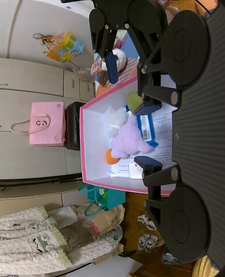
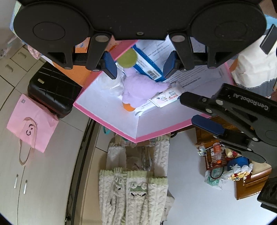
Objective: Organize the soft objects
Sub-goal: 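Open both grippers to drop the white box and sponge into the box, then move both tools back toward the white plush dog on the table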
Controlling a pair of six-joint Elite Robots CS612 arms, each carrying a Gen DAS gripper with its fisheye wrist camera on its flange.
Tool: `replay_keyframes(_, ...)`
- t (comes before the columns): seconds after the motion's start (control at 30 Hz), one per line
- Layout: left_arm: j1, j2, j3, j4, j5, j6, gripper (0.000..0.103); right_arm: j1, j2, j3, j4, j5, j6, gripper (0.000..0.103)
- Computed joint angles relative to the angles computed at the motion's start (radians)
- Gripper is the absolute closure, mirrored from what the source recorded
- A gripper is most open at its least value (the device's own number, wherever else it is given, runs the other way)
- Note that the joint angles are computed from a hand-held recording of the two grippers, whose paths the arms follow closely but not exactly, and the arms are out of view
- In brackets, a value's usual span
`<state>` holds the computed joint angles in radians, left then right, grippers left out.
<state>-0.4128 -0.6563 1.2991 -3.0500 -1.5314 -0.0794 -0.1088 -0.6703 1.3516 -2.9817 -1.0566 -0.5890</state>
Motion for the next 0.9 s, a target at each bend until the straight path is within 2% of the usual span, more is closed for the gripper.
replay_keyframes(0.43,-0.035,-0.098,0.163,-0.094,-0.003,0.083,0.045,-0.039,-0.11,0.181,-0.1,0.046,-0.016,0.035)
replay_keyframes(0.63,-0.046,-0.13,0.209,-0.068,-0.057,0.103,0.043,-0.066,-0.146,0.259,-0.15,0.074,-0.004,0.035)
replay_keyframes(0.9,-0.077,-0.152,0.252,-0.057,-0.063,0.15,0.042,-0.108,-0.169,0.345,-0.224,0.117,0.015,0.034)
